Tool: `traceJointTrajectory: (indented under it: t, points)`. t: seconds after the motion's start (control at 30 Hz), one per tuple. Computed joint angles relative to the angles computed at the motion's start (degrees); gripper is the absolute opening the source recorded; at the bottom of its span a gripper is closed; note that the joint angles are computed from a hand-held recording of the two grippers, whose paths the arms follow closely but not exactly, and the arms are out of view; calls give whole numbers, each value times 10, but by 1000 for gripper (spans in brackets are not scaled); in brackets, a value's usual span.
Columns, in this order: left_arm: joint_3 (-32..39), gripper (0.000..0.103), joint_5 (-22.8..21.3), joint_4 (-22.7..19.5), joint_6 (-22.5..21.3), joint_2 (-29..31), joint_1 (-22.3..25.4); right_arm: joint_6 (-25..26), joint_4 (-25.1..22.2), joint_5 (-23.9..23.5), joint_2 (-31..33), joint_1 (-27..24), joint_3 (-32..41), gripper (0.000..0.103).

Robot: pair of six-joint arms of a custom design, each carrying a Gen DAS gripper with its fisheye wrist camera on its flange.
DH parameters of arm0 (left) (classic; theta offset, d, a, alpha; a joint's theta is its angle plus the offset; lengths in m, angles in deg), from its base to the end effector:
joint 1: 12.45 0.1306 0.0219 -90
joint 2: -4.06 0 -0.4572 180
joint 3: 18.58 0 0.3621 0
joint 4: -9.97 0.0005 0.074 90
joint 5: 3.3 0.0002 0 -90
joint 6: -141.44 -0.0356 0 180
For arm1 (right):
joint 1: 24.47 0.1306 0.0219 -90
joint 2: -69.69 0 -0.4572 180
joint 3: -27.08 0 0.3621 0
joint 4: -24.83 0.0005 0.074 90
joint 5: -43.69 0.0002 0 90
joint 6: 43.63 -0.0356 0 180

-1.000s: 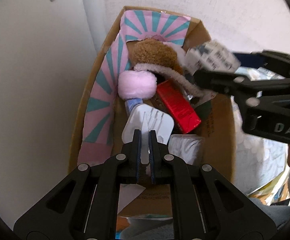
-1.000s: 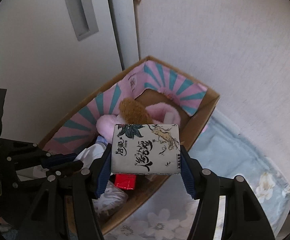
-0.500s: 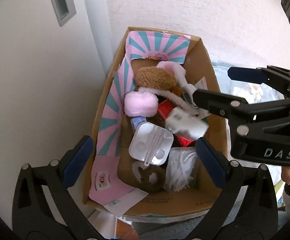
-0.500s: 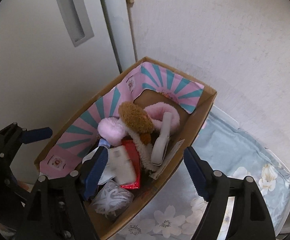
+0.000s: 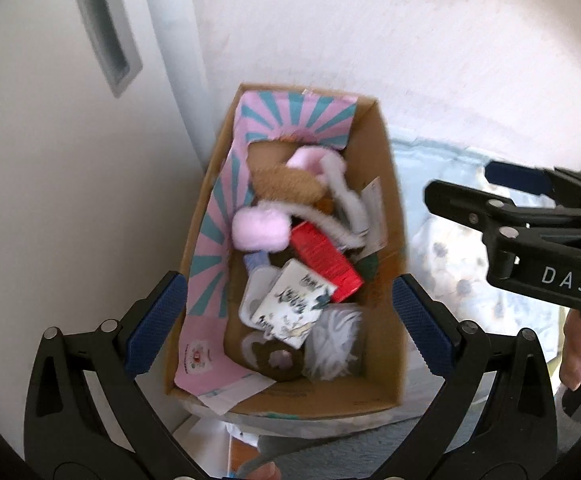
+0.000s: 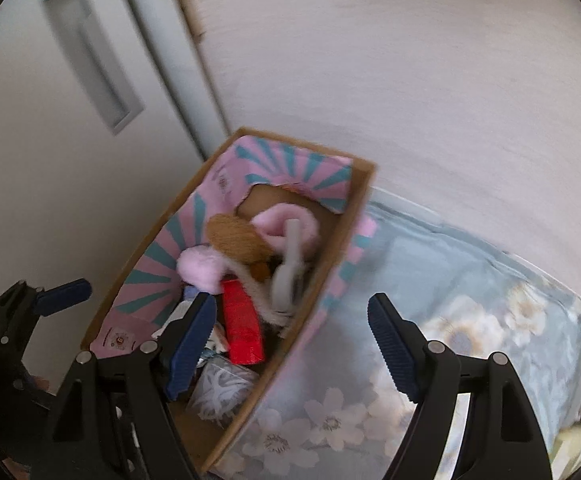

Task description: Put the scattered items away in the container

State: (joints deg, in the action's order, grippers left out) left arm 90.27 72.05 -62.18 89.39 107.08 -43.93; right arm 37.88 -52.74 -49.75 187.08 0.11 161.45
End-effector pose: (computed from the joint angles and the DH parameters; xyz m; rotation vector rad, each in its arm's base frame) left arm 0.4552 -0.2687 0.5134 -0.2216 2.6508 -0.0365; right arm 0.5742 0.2644 0.5468 -0.3920 2.6239 0.2745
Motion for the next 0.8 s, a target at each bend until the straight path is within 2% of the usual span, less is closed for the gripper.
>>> traceJointTrajectory:
  t: [0.23,0.37,0.5,0.63,0.8]
  points:
    - [73,102,25,-21,-6,14,0,-46,-44,40,-31,-23,26,75]
    - [145,102,11,-71,-36,39,-8,-65,-64,65,-57,-39,22,75]
    - [219,102,-7,-122,-54,62,-19,-94,-122,94,-70,-55,37,75]
    - [289,102,-15,-179,-63,88,-27,-135,-166,145,-88,-63,44,75]
    - [318,102,-21,-203,-55,92,-35,-169,-177,154,-122,-64,18,75]
